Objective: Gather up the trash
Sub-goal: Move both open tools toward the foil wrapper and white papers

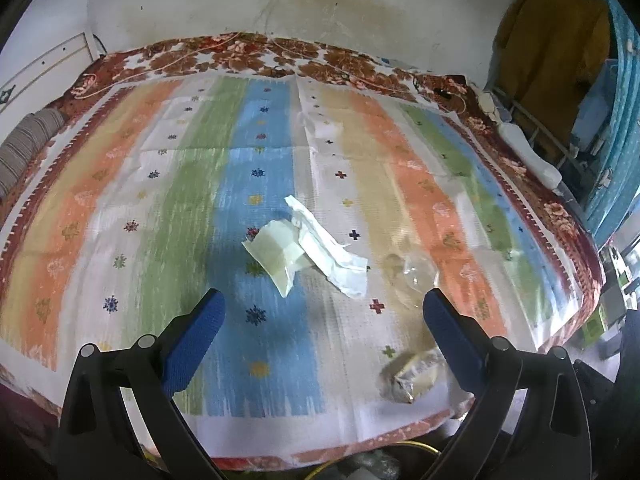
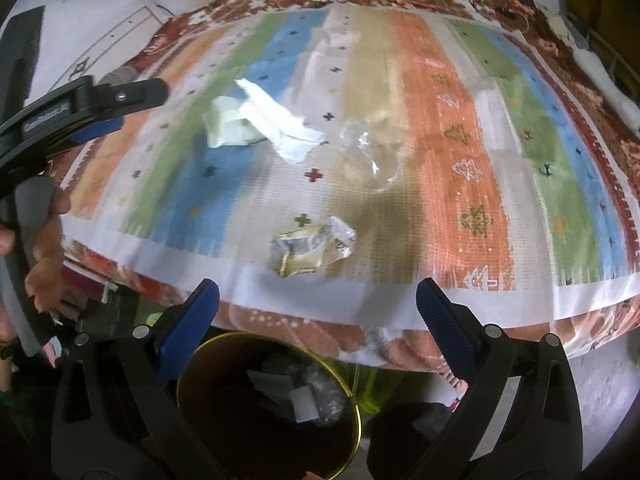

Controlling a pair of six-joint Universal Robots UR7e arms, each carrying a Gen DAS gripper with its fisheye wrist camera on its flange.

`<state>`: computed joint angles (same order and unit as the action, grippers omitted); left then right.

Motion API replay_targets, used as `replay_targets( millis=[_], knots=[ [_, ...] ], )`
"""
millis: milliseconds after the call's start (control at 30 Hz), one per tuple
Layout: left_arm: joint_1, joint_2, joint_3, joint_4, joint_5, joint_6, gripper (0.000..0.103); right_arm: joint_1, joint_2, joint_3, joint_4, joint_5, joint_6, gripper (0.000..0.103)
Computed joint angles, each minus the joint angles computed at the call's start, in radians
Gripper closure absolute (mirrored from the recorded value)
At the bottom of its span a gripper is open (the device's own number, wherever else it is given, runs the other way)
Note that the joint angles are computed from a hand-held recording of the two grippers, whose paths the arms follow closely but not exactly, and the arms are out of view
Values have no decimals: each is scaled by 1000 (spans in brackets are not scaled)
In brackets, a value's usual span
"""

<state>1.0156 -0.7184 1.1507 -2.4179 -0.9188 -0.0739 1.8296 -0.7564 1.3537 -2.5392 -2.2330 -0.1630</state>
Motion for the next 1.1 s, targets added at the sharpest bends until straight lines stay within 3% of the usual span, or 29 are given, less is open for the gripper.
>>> replay_targets(
  millis=[433, 833, 1100],
  knots=[
    [44, 121, -216, 109, -19, -1, 13, -42, 75, -131, 96, 8, 28, 19],
    [87, 263, -482, 260, -94, -35, 32, -53, 124, -198, 161, 11, 29, 28],
    [107, 335, -598, 318, -110, -31, 47, -66, 153, -240, 199, 12, 46, 43]
  ],
)
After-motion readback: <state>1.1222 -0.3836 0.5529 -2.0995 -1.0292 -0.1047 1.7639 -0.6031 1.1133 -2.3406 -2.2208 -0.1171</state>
